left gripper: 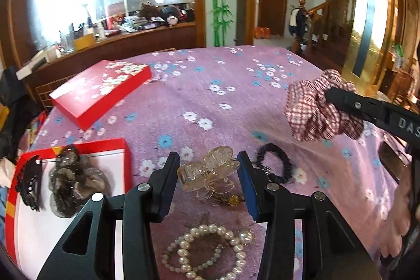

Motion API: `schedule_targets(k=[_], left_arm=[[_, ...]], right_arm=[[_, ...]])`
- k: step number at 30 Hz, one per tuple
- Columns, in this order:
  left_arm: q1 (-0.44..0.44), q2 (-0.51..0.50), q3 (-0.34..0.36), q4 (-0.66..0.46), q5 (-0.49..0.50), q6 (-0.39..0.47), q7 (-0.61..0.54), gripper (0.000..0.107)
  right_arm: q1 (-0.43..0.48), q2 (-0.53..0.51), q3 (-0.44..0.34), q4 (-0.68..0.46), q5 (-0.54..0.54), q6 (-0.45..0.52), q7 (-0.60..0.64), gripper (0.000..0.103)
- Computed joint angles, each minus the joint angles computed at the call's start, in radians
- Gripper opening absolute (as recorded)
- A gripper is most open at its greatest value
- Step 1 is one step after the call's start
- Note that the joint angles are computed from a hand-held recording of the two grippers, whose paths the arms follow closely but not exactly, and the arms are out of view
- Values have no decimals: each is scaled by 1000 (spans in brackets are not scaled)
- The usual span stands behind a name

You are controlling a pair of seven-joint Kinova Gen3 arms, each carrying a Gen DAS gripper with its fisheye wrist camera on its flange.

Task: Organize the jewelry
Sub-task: 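Hold the plaid scrunchie and clear claw clip raised above the bed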

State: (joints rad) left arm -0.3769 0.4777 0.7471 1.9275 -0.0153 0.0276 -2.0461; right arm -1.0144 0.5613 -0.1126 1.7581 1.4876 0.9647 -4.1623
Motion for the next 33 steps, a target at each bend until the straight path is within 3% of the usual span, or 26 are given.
schedule_targets(k=[8,33], left_arm=[[36,-12,-52,13,-20,-48,50,43],[281,-105,-370,146,-223,-362,308,44]], right_arm=[[-1,6,0,-15,-9,-10,37,7],[-38,40,38,-82,-54,-21,173,7]])
